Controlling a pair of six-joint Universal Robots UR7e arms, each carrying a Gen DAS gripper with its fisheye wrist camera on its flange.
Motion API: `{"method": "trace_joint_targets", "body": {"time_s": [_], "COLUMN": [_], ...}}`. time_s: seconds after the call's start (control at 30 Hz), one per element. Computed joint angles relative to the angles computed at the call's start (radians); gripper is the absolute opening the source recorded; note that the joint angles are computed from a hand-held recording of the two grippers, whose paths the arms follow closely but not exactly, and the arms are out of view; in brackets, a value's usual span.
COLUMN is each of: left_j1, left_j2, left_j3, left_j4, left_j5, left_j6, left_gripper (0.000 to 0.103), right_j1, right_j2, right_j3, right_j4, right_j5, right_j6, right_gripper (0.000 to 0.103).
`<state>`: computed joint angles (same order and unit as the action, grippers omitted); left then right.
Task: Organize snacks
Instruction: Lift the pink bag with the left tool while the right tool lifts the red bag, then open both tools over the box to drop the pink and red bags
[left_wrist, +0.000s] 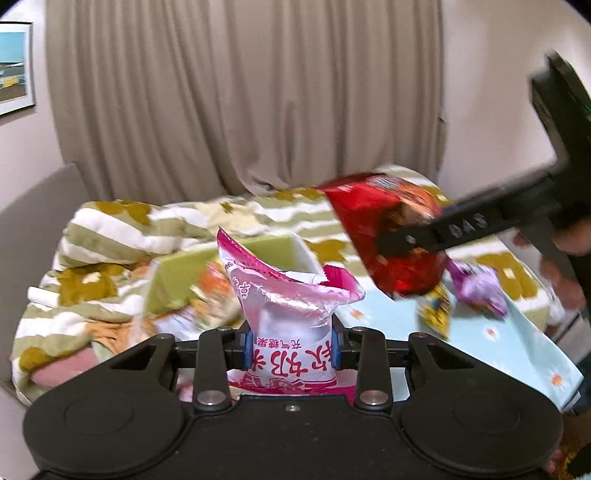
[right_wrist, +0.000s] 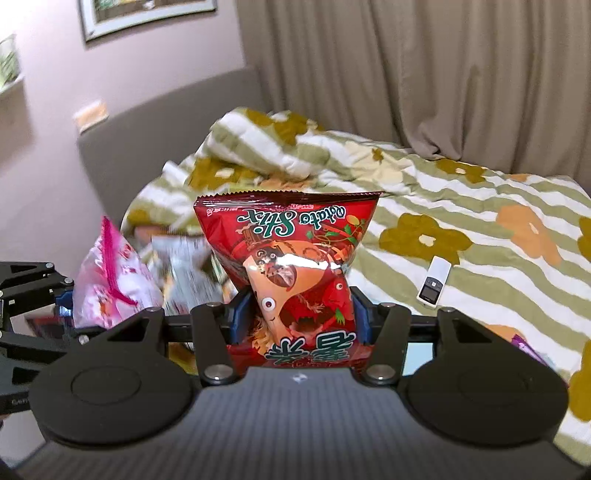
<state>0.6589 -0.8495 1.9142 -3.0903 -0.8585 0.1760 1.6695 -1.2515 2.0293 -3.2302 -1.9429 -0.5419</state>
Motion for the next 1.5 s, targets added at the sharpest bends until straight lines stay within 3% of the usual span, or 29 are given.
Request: {"method": "trace_joint_targets", "body": {"time_s": [0.3,0.63,0.67,0.7,0.77,0.9,1.07,1.33,1.37,1.4,1.43,1.5], "left_j1": [0.140,0.248,0.253,0.255,0.254,0.257,0.235,0.208,0.204,0.202,0.197,0.191], "left_j2": [0.023,0.146,0.155,0.160,0.156,0.107,0.056,0.055,0.055,0.057,0.058,0.059], "left_j3": [-0.221,-0.479,-0.489,-0.498,-0.470,-0.396,-0.301,-0.271,-0.266,-0.261,-0.253,-0.233], "left_j4": [0.118,0.308,0.313,0.324,0.269,0.203,0.121,0.069,0.064,0.056,0.044,0.026], "left_j5": [-0.060,-0.168,-0.172,-0.166,-0.144,-0.169,-0.108,-0.018,-0.007,0.002,0.017,0.039], "left_j6": [0.068,0.081,0.081,0.078,0.071,0.049,0.006,0.017,0.021,0.027,0.034,0.045], "left_gripper": [0.039,0.042,0.055,0.081,0.103,0.103,0.103,0.103,0.103,0.103,0.103,0.103], "right_j1": [0.084,0.132,0.131,0.129,0.129,0.116,0.104,0.108,0.105,0.100,0.096,0.087], "right_j2": [0.175,0.347,0.350,0.352,0.354,0.347,0.338,0.382,0.386,0.388,0.391,0.394], "right_j3": [-0.150,-0.268,-0.270,-0.271,-0.272,-0.264,-0.261,-0.334,-0.336,-0.338,-0.338,-0.328], "right_j4": [-0.044,-0.138,-0.131,-0.127,-0.122,-0.118,-0.099,-0.078,-0.084,-0.087,-0.090,-0.115], "right_j5": [-0.083,-0.249,-0.258,-0.270,-0.292,-0.297,-0.259,-0.212,-0.198,-0.182,-0.171,-0.149], "right_j6": [0.197,0.309,0.321,0.329,0.329,0.325,0.327,0.255,0.251,0.251,0.255,0.254], "right_gripper": [0.069,0.069,0.069,0.069,0.069,0.069,0.069,0.072,0.078,0.096,0.103,0.103]}}
